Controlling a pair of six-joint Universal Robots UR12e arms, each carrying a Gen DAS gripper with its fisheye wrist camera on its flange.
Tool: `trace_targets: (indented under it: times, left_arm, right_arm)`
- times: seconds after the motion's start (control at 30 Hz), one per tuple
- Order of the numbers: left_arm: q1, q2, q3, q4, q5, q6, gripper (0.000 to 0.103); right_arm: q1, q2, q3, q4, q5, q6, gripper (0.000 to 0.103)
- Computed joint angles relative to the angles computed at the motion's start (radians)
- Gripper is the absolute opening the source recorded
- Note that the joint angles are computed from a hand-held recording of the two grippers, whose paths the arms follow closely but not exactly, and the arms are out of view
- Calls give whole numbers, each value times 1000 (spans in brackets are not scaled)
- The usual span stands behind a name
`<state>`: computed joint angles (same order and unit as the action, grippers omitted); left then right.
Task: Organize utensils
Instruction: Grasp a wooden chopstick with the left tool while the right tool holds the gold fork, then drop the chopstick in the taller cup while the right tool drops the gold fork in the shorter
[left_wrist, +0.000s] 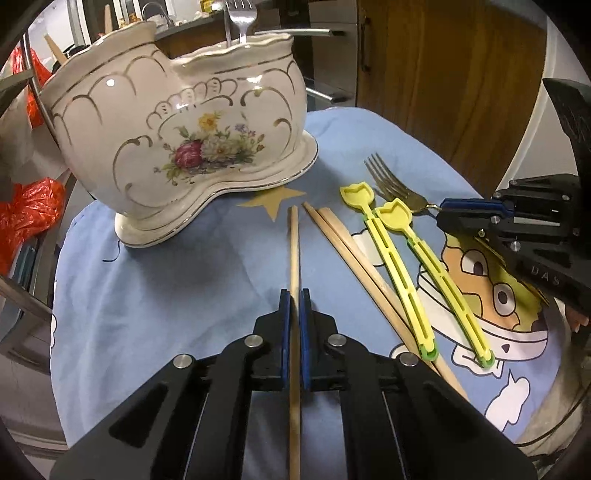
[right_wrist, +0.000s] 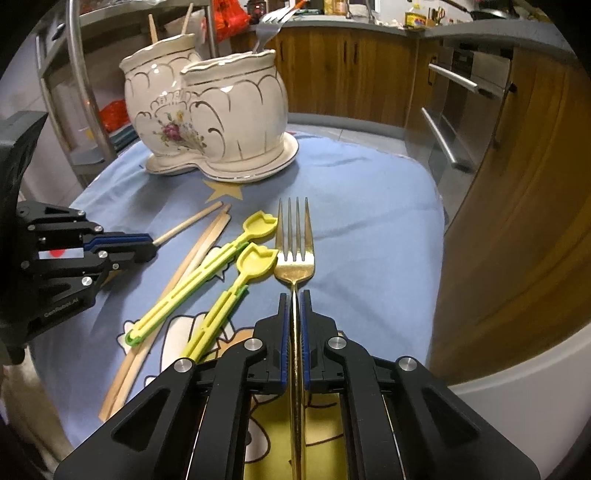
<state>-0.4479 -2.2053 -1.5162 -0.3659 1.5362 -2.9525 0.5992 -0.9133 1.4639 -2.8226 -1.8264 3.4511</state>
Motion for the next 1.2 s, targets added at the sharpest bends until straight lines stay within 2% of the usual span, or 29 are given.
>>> trace_targets:
  times: [0.27,0.53,0.73,0.87,1.0,1.2]
  left_arm:
    - [35,49,-98,217,-110,-29,5]
    - [71,89,-171,464,-163,-81,5]
    - [95,94,-195,667,-190,-139,5]
    - [103,78,-156,766,-170,-225,5]
    - [123,53,-88,819,-191,-317,5]
    - [137,0,24,838,-223,-380,5]
  right_arm:
    - [20,-28,47,-193,-53,-26,6]
    - [49,-36,52,-336,-105,-103,6]
    - [60,-21,22,-433,-141,-154,6]
    - [63,5,-35,-510,-173,-184,6]
    - [49,18,-99,-489,-150,-180,6]
    - [27,45,-185,-456,-86,-156,6]
